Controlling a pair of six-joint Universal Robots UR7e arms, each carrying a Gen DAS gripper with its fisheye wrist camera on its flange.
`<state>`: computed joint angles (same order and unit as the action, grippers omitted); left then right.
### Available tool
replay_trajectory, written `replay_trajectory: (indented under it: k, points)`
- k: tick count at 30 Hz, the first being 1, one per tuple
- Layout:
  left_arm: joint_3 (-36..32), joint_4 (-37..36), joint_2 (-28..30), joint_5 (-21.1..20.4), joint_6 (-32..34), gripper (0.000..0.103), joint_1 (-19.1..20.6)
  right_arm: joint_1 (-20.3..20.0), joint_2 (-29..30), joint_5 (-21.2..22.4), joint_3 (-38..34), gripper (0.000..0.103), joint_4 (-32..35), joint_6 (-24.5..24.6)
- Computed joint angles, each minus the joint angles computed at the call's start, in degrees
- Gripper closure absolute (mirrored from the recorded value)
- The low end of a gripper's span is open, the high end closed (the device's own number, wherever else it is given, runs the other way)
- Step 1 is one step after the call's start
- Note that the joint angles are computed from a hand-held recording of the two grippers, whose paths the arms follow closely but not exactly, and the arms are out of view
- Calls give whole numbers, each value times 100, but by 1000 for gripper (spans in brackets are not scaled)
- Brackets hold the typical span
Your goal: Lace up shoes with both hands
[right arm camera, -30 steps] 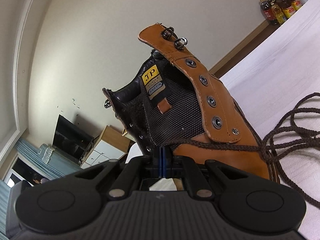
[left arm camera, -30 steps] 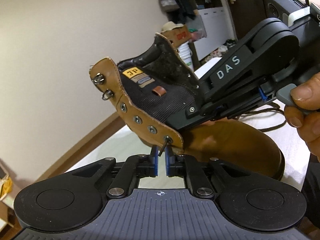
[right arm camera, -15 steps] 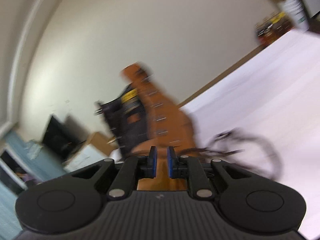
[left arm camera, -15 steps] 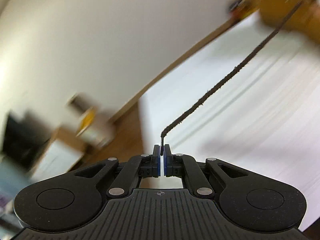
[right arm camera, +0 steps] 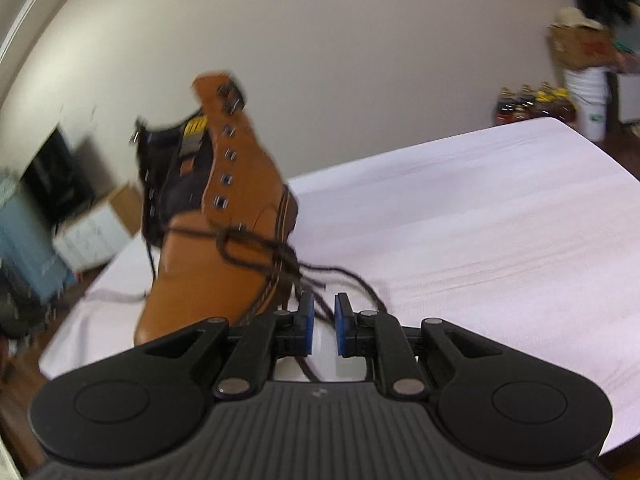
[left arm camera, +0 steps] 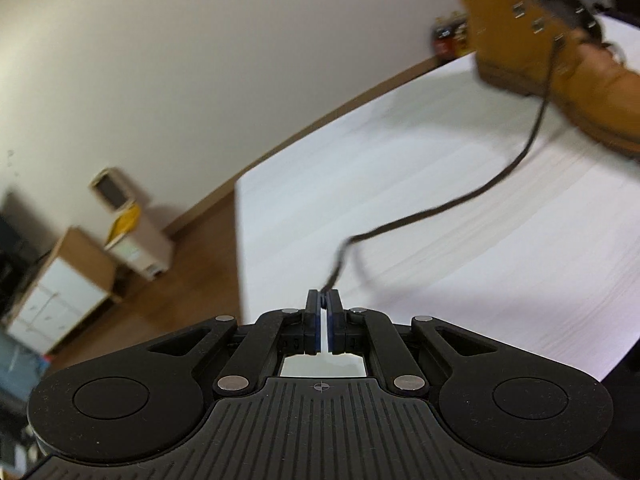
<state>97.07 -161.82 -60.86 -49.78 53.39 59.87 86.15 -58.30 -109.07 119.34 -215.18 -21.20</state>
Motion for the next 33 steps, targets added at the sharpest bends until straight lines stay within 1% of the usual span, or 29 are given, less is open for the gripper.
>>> replay_trajectory:
  k: [2, 3, 6, 7, 8, 10, 11, 12, 13, 14, 15, 16, 19, 21, 22, 23, 24, 26, 28, 30, 31, 32, 33]
  points:
    - [52, 217, -35, -195, -170, 100, -44, 60, 76, -154, -56, 85, -60, -298]
    - [46, 397, -65, -346, -319, 100, -53, 54, 96, -73, -63, 85, -184, -353]
    - [5, 846, -175, -708, -683, 96, -61, -79, 54, 497, -167, 85, -142, -114]
    - [-19, 1011, -214, -847, -812, 96, -62, -88, 93, 552, -269, 85, -111, -145]
    - [-12, 1090, -244, -924, -878, 96, -85, -97, 133, 606, -374, 85, -80, -184]
    - [-63, 1212, -258, -927, -909, 96, -134, -123, 143, 747, -511, 85, 36, -301]
    - [-105, 1249, -235, -932, -902, 96, -140, -181, 81, 1010, -583, 85, 316, -274]
    - [-117, 1312, -244, -914, -932, 96, -185, -253, -1, 1311, -637, 85, 643, -105]
    - [-123, 1384, -261, -893, -969, 95, -240, -320, -60, 1564, -640, 84, 814, 9]
    - [-103, 1380, -276, -878, -952, 95, -261, -431, -154, 2057, -662, 84, 1169, 206]
    - [-85, 1411, -318, -886, -943, 95, -279, -491, -197, 2386, -696, 82, 1448, 308]
    - [-99, 1440, -321, -901, -948, 95, -285, -514, -198, 2475, -702, 82, 1487, 281]
    - [-112, 1477, -312, -1007, -942, 95, -327, -423, -50, 2271, -835, 79, 1488, 194]
    - [-120, 1473, -302, -1071, -919, 95, -348, -436, 11, 2367, -923, 79, 1610, 247]
    - [-105, 1462, -305, -1096, -912, 95, -364, -435, 34, 2379, -950, 83, 1642, 263]
    - [-91, 1452, -309, -1122, -904, 95, -381, -405, 85, 2270, -981, 90, 1582, 313]
    - [-74, 1482, -332, -1194, -918, 95, -394, -410, 92, 2284, -928, 100, 1397, 349]
    - [-40, 1560, -388, -1362, -956, 95, -419, -418, 107, 2303, -814, 100, 1003, 413]
    - [-29, 1690, -430, -1600, -993, 95, -431, -384, 75, 2252, -531, 100, 286, 293]
    - [-49, 1838, -444, -1842, -1039, 95, -431, -452, -41, 2613, -110, 100, -430, 161]
    - [-68, 1905, -440, -1946, -1062, 95, -428, -480, -85, 2790, 4, 100, -510, 90]
    - [-100, 1989, -426, -2079, -1112, 95, -421, -515, -213, 3100, 204, 100, -383, -195]
    - [-133, 2073, -408, -2220, -1168, 95, -412, -478, -309, 3170, 318, 100, -78, -550]
